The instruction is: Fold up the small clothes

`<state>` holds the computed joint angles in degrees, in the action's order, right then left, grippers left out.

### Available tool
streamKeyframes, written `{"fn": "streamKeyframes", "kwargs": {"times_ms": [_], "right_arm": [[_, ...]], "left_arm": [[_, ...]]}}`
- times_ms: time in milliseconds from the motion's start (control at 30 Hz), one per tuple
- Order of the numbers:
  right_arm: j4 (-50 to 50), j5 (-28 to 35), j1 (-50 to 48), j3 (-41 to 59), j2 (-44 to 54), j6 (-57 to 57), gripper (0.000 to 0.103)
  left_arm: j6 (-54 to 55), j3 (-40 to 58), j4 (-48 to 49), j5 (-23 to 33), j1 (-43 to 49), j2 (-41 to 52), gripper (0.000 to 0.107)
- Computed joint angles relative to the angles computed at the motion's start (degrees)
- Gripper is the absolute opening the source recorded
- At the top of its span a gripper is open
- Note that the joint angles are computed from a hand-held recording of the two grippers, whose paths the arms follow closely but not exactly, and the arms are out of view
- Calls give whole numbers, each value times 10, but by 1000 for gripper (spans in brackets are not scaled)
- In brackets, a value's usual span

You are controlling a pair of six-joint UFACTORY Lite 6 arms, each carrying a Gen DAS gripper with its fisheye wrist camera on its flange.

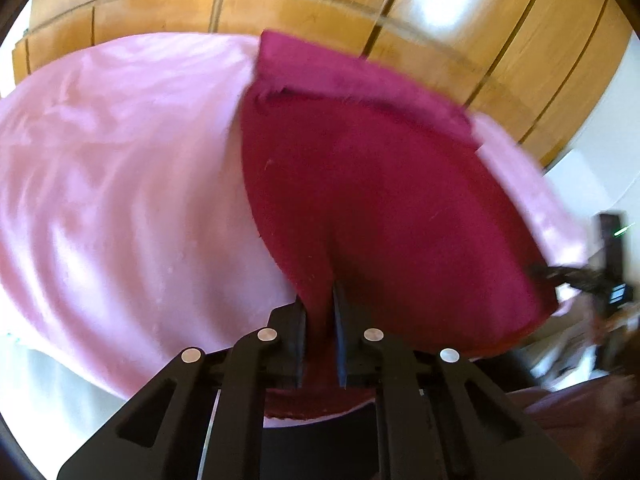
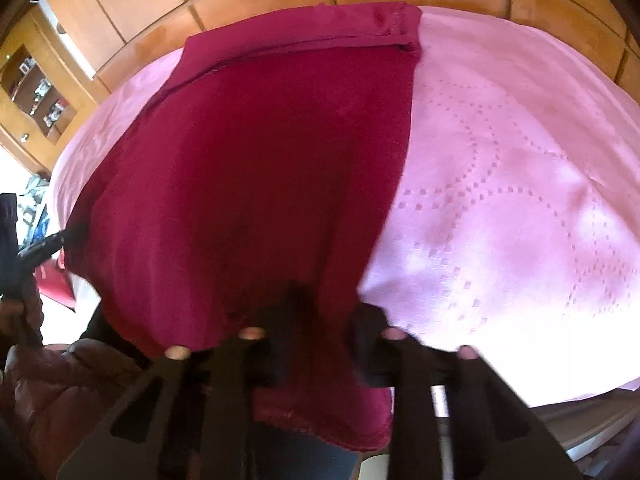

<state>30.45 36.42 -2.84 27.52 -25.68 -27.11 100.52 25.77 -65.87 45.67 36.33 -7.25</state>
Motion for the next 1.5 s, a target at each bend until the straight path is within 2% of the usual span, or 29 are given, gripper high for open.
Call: {"fn": "streamKeyframes", "kwargs": {"times_ms": [133, 233, 300, 467, 600, 700, 733, 767, 800, 833, 867, 900, 933, 1033, 1100, 1233, 1300, 1333, 1433, 1500], "right_arm": [[125, 40, -57, 28, 13, -100, 9], [228, 71, -97, 70, 59, -175, 9], [262, 78, -113, 96, 91, -195, 9], [342, 78, -158, 214, 241, -236, 9], [342, 55, -155, 305, 347, -213, 9], [331, 45, -146, 365, 413, -190, 10], [319, 33, -136, 384, 430, -172, 11], [312, 35, -137, 402, 448, -161, 14], [316, 42, -139, 412, 461, -160, 25], [334, 56, -149, 422, 477, -174, 35], [354, 69, -159, 417, 476, -189, 57], [378, 88, -174, 410, 473, -201, 74], [390, 86, -176, 397, 459, -203, 78], [404, 109, -215, 357, 416, -242, 84], [389, 113, -230, 321, 385, -255, 85], [360, 89, -230, 221, 310, -306, 84], [350, 55, -199, 190, 289, -315, 76], [347, 24, -168, 188, 291, -312, 73], [356, -50, -118, 195, 309, -298, 60], [373, -61, -114, 206, 331, -297, 39]], "left_arm": [[-46, 79, 17, 116, 24, 32, 10], [-70, 133, -6, 142, 5, 67, 10], [-94, 181, -26, 144, -21, 104, 10], [-138, 295, -85, 78, -102, 193, 10], [-174, 401, -100, 27, -163, 280, 10], [-236, 500, -72, -23, -203, 354, 10], [-263, 534, -57, -25, -209, 380, 14], [-314, 579, -28, -30, -213, 413, 25], [-349, 609, -11, -26, -213, 434, 33], [-369, 628, -11, -19, -206, 450, 58], [-373, 629, -28, -17, -195, 454, 78], [-360, 618, -62, -14, -178, 452, 81], [-353, 618, -78, -2, -161, 458, 82], [-353, 616, -75, 41, -111, 480, 82], [-294, 567, -79, 66, -87, 466, 82], [-175, 461, -92, 56, -82, 422, 82], [-152, 438, -95, 26, -102, 420, 74], [-145, 432, -92, 17, -111, 419, 62], [-134, 424, -104, -18, -142, 418, 43], [-133, 419, -105, -21, -144, 415, 33]]}}
